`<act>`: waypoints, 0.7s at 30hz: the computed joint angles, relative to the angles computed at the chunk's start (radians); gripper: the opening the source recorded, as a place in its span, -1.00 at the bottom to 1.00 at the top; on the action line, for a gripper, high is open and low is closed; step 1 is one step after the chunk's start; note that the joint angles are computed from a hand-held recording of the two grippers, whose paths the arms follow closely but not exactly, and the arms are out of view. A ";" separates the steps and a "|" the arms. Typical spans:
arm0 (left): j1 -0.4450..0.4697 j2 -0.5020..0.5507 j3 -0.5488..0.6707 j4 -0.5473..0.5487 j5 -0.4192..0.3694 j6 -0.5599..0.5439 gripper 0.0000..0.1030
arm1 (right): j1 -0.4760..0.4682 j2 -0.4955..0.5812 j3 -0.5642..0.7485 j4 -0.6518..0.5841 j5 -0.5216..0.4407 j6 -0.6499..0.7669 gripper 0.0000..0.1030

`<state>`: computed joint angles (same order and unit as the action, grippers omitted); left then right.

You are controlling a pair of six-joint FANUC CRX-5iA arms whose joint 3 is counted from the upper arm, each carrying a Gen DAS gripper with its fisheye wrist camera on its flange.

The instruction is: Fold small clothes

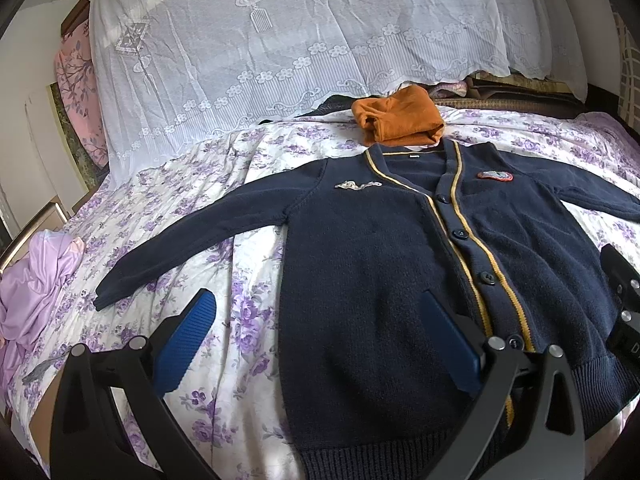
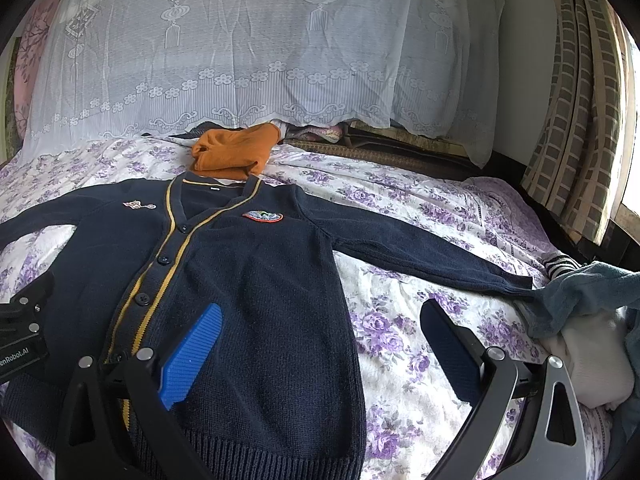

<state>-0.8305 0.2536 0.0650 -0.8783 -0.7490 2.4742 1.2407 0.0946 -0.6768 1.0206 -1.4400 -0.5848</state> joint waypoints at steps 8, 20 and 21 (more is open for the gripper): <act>0.000 0.002 0.000 0.003 0.001 -0.001 0.92 | 0.000 -0.001 0.000 0.000 0.001 -0.001 0.93; 0.001 0.008 -0.005 0.011 0.009 -0.004 0.92 | 0.000 -0.002 0.000 0.000 0.000 0.000 0.93; 0.002 0.008 -0.006 0.013 0.009 -0.006 0.92 | 0.000 -0.001 0.001 -0.002 -0.002 0.002 0.93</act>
